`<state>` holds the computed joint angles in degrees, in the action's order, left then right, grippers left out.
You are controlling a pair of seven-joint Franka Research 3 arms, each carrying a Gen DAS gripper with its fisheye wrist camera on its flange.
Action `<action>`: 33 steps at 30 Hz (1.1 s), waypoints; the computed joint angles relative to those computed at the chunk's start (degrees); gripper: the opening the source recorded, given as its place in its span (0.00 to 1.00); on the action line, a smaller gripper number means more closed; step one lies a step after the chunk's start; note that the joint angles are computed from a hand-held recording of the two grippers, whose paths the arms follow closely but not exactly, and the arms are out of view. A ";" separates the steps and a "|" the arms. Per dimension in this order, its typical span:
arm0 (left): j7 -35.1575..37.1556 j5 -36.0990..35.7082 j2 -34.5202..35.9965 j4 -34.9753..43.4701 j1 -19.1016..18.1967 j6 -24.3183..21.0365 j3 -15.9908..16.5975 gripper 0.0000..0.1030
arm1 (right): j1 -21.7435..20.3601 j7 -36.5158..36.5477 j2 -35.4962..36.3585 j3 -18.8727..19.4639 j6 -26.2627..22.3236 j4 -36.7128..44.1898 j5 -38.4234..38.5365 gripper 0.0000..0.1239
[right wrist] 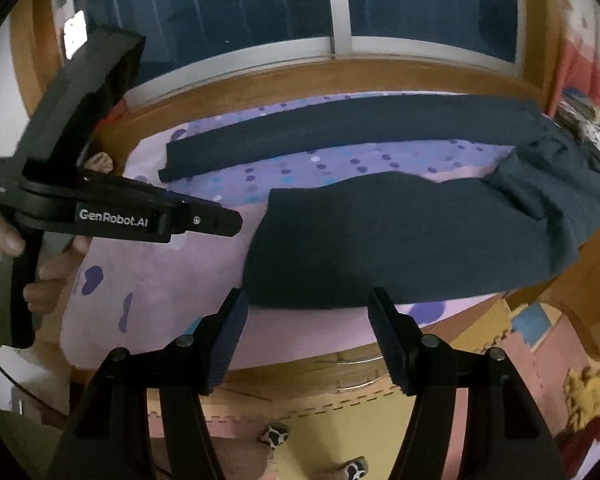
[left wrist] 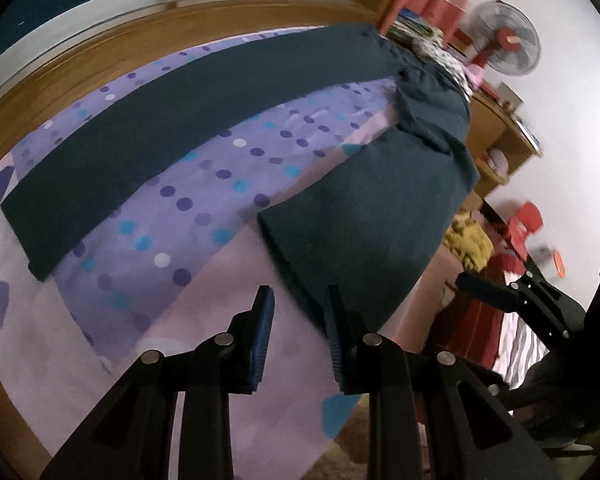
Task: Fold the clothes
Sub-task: 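Move both open tools to the wide loose part of the garment, then grasp the edge of the loose garment part with both tools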
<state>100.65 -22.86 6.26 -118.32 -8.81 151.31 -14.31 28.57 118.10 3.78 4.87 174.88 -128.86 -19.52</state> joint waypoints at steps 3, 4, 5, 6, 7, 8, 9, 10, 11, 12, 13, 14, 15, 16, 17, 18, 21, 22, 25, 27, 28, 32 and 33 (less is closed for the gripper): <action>6.05 -3.57 0.15 0.36 1.22 -1.22 -0.19 0.25 | 3.58 17.05 0.93 -3.42 -2.33 2.21 -16.34 0.51; 7.31 -4.27 0.19 0.43 1.42 -1.31 -0.16 0.25 | 4.43 22.66 1.23 -4.01 -3.65 3.10 -21.66 0.51; 7.63 -4.20 0.35 0.50 1.46 -1.11 0.00 0.25 | 4.57 26.23 1.41 -3.96 -4.60 3.62 -24.88 0.51; 7.58 -3.92 0.63 0.65 1.50 -0.97 0.18 0.25 | 4.65 29.58 1.62 -3.72 -5.67 4.09 -27.50 0.51; 7.93 -4.23 1.01 0.98 1.68 -1.21 0.20 0.25 | 4.64 32.34 1.83 -3.36 -6.75 4.54 -29.56 0.51; 8.90 -5.22 1.37 1.37 2.00 -1.75 0.04 0.25 | 4.42 33.78 2.06 -2.86 -7.69 4.98 -30.55 0.51; 9.84 -6.16 1.72 1.76 2.32 -2.31 -0.10 0.25 | 4.29 35.13 2.30 -2.43 -8.63 5.41 -31.44 0.51; 10.84 -7.13 2.08 2.13 2.63 -2.79 -0.25 0.25 | 4.21 36.37 2.54 -2.07 -9.49 5.83 -32.27 0.51; 12.37 -8.39 2.42 2.47 2.94 -2.84 -0.51 0.25 | 4.13 37.42 2.78 -1.80 -9.99 6.22 -33.13 0.51; 13.81 -9.56 2.76 2.82 3.23 -2.91 -0.74 0.25 | 4.06 38.13 3.11 -1.56 -10.31 6.64 -33.73 0.51; 14.87 -10.35 3.19 3.28 3.43 -2.91 -0.89 0.25 | 4.05 38.49 3.64 -1.34 -10.67 7.23 -34.10 0.51; 15.92 -11.26 3.98 4.10 3.58 -2.75 -1.14 0.25 | 4.20 39.15 4.19 -1.32 -11.07 7.79 -34.85 0.51; 16.36 -11.59 4.67 4.84 3.68 -2.73 -1.30 0.25 | 4.41 39.78 4.73 -1.36 -11.47 8.34 -35.55 0.51; 16.45 -11.55 5.51 5.73 3.73 -2.80 -1.41 0.25 | 4.67 40.31 5.33 -1.44 -11.91 8.93 -36.16 0.51; 16.12 -11.03 6.65 6.96 3.73 -3.05 -1.47 0.25 | 4.91 40.50 6.08 -1.51 -12.53 9.64 -36.43 0.51; 15.56 -10.17 7.98 8.43 3.74 -3.55 -1.52 0.25 | 5.12 40.30 6.81 -1.57 -13.19 10.30 -36.23 0.51; 15.59 -9.28 9.91 10.61 4.46 -4.62 -2.50 0.25 | 5.68 38.72 8.81 -1.96 -14.39 11.93 -34.30 0.51; 16.19 -9.53 10.21 10.95 4.83 -4.79 -2.96 0.25 | 5.96 38.56 9.31 -2.25 -14.57 12.30 -33.92 0.51; 16.38 -8.50 11.05 11.68 4.79 -4.76 -3.49 0.25 | 6.87 40.56 9.65 -3.73 -13.23 12.28 -35.42 0.52; 14.71 -5.49 11.36 11.67 4.07 -3.83 -2.93 0.25 | 7.03 41.13 9.66 -4.23 -12.29 12.09 -35.89 0.53; 14.02 -4.11 11.51 11.66 3.84 -3.41 -2.78 0.25 | 7.09 41.42 9.65 -4.43 -11.90 11.98 -36.06 0.53; 13.02 -1.15 12.34 12.13 3.90 -2.16 -3.08 0.25 | 7.72 43.25 9.65 -4.97 -11.99 11.98 -37.47 0.53; 12.25 -0.49 12.48 12.14 3.84 -1.42 -3.08 0.25 | 7.82 43.78 9.63 -5.01 -12.07 11.97 -37.89 0.53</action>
